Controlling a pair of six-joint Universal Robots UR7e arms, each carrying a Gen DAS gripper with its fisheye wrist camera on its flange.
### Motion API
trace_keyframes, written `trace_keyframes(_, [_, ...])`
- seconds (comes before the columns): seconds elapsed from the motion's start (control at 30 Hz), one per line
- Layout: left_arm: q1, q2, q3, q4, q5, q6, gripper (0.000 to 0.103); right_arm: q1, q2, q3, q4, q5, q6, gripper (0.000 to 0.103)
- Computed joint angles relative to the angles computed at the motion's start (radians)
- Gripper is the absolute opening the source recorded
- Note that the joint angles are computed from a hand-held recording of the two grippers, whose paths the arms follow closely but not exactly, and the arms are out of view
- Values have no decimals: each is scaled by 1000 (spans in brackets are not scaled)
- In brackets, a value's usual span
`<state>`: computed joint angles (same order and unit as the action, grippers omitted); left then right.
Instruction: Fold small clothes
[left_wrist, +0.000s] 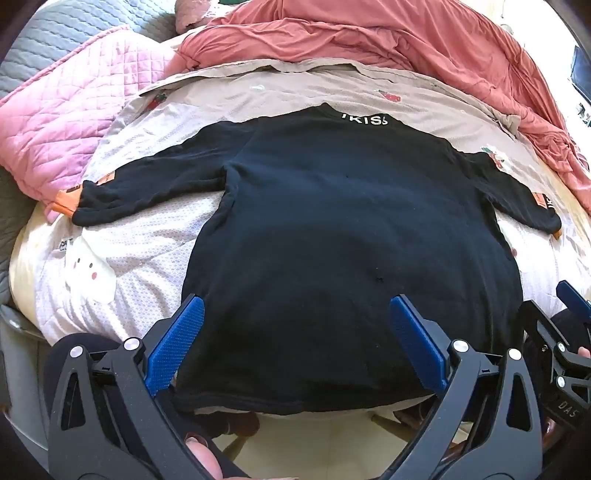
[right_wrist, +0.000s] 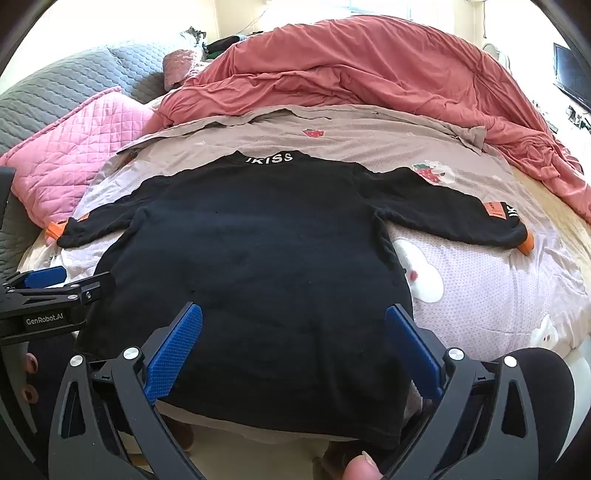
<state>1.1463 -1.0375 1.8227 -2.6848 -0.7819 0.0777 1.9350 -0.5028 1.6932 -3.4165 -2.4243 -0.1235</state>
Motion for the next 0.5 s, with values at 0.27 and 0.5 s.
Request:
trace_keyframes(0.27, [-2,-2,2,1,-1,-5,94,-2,-3,4,-3,2,0,99])
trace_keyframes(0.5, [-3,-3,0,7,-1,-9,94,-3,-11,13,-5,2,5,99])
